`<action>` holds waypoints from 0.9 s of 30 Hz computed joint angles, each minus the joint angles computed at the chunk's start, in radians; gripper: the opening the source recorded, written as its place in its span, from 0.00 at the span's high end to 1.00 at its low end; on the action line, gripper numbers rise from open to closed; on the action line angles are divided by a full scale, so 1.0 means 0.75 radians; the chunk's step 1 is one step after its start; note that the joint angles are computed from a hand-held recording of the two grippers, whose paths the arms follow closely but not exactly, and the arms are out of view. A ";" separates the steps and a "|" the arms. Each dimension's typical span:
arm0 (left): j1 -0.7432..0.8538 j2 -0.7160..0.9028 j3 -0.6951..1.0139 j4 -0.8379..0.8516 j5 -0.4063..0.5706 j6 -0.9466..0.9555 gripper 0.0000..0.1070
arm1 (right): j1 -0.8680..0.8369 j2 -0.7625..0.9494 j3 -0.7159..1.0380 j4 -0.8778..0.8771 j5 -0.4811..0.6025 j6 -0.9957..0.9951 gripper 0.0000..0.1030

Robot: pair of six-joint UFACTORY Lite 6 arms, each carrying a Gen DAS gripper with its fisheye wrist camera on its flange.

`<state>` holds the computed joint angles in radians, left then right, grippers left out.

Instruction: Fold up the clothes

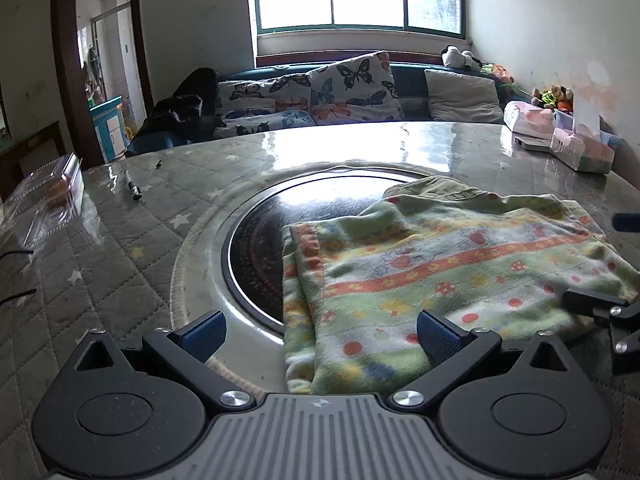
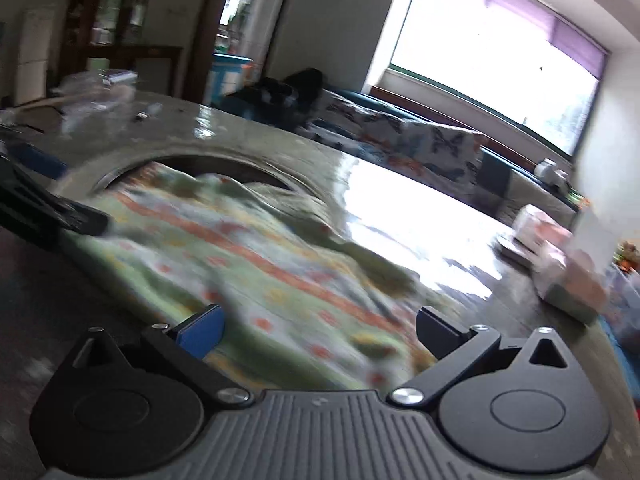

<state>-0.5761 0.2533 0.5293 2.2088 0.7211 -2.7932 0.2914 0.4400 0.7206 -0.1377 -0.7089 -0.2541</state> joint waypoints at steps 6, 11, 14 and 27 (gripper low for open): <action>-0.001 -0.059 -0.053 -0.040 0.004 -0.002 0.04 | -0.153 -0.052 -0.062 -0.046 -0.042 0.076 0.00; 0.016 -0.087 -0.095 -0.048 0.012 -0.023 0.04 | -0.238 -0.006 -0.029 0.023 -0.027 0.028 0.00; 0.043 -0.075 -0.104 -0.012 0.003 -0.063 0.04 | -0.279 -0.003 -0.009 -0.029 0.009 0.085 0.00; 0.163 -0.190 -0.199 0.034 -0.048 -0.122 0.04 | 0.039 -0.124 0.015 -0.348 0.147 0.270 0.04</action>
<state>-0.4541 0.1110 0.3799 2.2345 0.6848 -2.8844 0.3204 0.3467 0.7318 -0.3984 -0.5984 -0.0519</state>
